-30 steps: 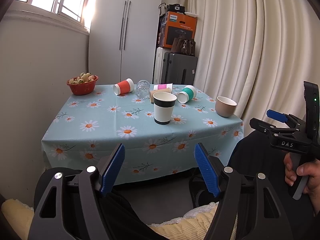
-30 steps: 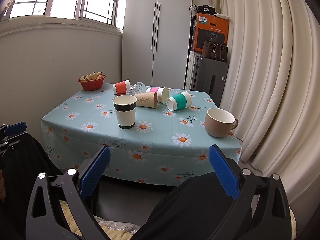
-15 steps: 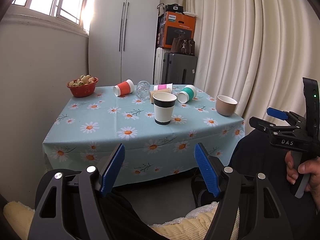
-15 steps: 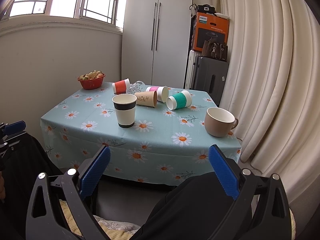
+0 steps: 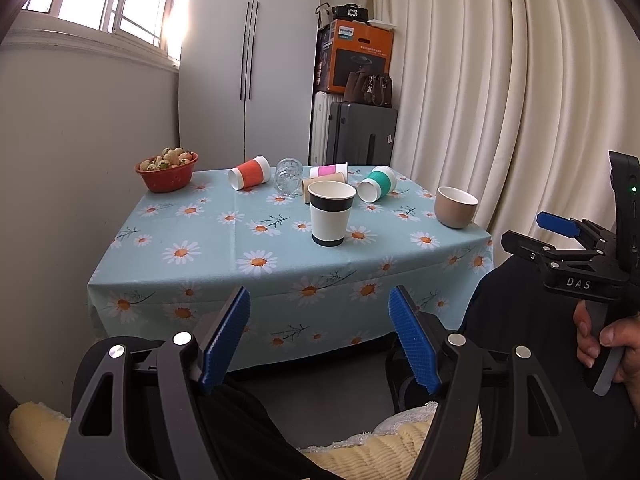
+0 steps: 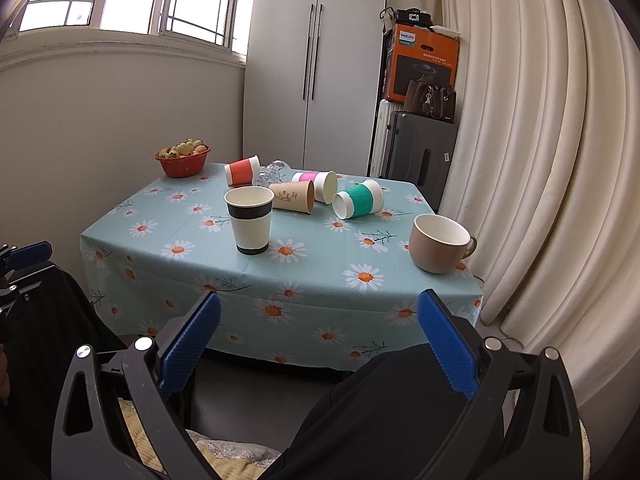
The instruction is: Flip cup upright
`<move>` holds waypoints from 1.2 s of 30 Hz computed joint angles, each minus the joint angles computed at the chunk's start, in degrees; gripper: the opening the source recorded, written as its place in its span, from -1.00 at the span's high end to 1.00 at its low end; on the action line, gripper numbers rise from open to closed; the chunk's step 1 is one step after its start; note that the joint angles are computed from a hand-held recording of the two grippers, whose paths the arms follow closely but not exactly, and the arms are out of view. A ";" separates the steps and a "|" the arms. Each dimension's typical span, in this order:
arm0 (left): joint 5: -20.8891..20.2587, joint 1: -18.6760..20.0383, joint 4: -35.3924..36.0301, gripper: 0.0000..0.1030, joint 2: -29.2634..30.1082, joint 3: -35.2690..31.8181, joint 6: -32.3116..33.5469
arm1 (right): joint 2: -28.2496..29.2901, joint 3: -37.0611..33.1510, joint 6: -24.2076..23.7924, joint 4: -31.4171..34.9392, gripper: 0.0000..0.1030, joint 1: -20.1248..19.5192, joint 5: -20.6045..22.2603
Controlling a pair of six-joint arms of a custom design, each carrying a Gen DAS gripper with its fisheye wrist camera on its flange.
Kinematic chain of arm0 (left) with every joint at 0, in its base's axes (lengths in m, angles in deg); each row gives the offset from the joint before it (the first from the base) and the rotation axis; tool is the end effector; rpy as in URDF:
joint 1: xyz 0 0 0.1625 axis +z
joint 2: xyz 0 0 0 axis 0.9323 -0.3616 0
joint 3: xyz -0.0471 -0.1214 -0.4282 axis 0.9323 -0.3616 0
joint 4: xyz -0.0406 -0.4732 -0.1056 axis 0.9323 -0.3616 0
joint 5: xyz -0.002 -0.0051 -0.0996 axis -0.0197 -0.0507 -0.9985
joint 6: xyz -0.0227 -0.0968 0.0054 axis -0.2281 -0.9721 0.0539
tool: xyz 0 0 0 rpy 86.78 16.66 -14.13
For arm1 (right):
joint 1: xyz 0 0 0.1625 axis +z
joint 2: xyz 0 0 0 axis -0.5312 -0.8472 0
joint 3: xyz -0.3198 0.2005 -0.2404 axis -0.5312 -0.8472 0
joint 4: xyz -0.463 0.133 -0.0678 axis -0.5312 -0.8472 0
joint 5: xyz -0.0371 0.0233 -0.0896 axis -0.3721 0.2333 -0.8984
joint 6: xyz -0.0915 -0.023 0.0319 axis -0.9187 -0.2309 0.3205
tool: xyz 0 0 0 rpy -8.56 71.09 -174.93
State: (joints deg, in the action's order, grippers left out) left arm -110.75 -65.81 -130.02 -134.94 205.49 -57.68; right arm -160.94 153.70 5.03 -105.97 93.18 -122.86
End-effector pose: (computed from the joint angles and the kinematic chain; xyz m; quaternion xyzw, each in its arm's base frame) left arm -0.3179 -0.2374 0.0038 0.2152 0.8167 -0.4545 0.2830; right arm -0.0207 -0.3631 0.5166 0.3600 -0.8289 0.3544 0.2405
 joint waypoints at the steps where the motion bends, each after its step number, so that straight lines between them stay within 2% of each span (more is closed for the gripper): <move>1: -0.04 0.01 -0.08 -0.36 -0.04 0.06 0.00 | 0.00 -0.03 -0.06 0.02 -0.89 -0.03 -0.02; 36: -0.38 0.26 -0.89 -0.36 -0.10 0.29 0.26 | 0.05 0.19 0.04 -0.41 -0.89 0.44 -0.46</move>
State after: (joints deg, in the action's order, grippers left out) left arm -111.13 -65.54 -130.91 -135.04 205.78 -57.42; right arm -160.89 153.89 5.07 -106.38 93.62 -123.32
